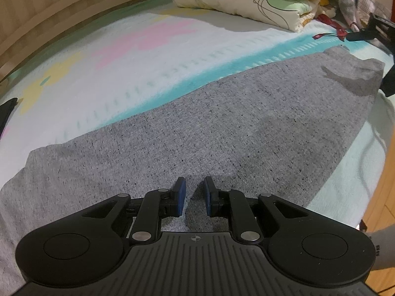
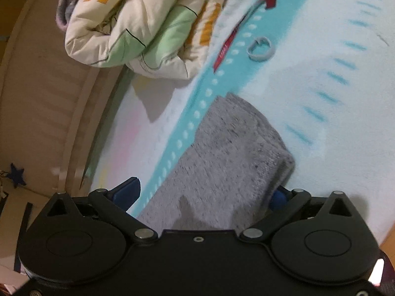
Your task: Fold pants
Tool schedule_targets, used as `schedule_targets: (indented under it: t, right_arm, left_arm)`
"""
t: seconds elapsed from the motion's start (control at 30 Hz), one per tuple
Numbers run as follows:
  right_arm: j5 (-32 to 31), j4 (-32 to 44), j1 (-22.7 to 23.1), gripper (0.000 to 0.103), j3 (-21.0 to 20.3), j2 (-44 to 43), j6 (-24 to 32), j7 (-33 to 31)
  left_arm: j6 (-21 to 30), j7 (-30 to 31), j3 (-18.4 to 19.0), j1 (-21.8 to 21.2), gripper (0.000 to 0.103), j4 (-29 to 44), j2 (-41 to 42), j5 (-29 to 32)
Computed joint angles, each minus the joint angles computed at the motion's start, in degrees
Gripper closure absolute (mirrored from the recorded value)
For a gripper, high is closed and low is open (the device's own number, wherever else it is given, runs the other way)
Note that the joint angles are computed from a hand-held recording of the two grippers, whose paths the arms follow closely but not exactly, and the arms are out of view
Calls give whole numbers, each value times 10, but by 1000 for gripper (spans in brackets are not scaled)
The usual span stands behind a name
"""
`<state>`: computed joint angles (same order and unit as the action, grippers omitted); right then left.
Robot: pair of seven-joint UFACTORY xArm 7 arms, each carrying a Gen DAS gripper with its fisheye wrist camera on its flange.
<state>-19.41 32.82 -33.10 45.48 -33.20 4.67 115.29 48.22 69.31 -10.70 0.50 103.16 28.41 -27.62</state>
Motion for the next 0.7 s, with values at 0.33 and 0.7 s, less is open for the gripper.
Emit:
schedule_targets:
  t: [0.33,0.7]
  right_arm:
    - [-38,31,-27,0,22,16,43,78]
    - [-66,28,4,0,-18,43,18,15]
  left_arm:
    - [0,-11,1,-3,87,2,1,5]
    - [-7,-4,-2,-2,87,-3,-1,3]
